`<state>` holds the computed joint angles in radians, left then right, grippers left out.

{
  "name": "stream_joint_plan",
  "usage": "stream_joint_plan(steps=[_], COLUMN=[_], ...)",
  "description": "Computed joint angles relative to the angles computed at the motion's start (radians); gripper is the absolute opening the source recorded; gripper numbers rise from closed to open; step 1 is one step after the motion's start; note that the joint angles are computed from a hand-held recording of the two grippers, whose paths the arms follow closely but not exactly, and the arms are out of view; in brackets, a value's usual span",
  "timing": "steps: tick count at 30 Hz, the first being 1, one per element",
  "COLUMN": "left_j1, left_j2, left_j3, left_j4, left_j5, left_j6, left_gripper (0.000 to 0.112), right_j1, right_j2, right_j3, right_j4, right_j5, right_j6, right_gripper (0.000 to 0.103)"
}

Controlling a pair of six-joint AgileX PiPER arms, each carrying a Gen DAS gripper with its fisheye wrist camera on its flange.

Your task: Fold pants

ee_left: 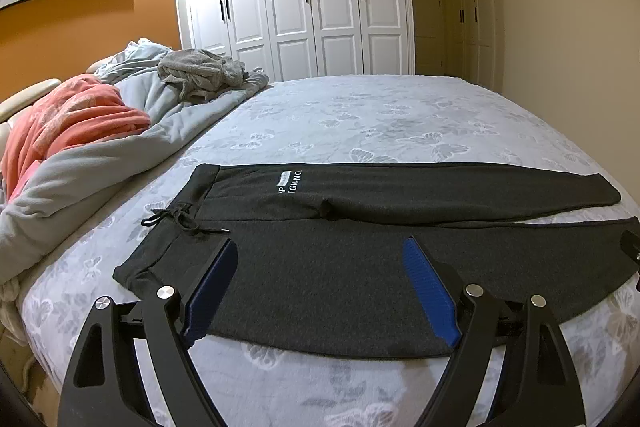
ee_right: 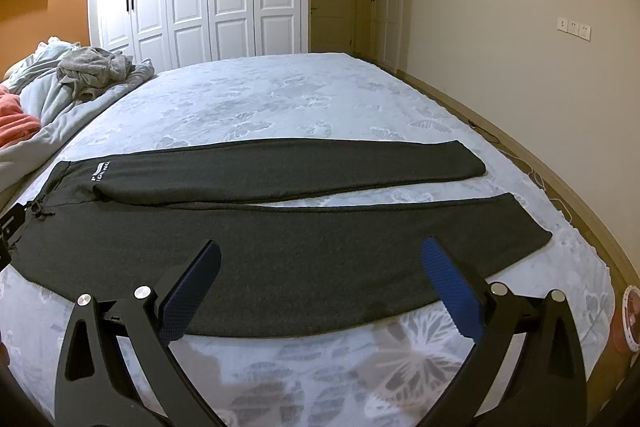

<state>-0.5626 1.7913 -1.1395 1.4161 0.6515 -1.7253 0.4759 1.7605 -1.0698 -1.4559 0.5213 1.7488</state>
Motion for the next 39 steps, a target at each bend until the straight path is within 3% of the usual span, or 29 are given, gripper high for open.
stream_joint_plan(steps=[39], left_j1=[-0.004], left_j2=[0.005], left_j3=[-0.001], left_j4=[0.006], left_j5=[0.005], left_j6=[-0.007], left_gripper=[0.082], right_j1=[0.0], right_j2=[-0.003], right_j3=[0.002], right_j4=[0.001], right_j5=[-0.001], right_j6=[-0.002], right_gripper=[0.098])
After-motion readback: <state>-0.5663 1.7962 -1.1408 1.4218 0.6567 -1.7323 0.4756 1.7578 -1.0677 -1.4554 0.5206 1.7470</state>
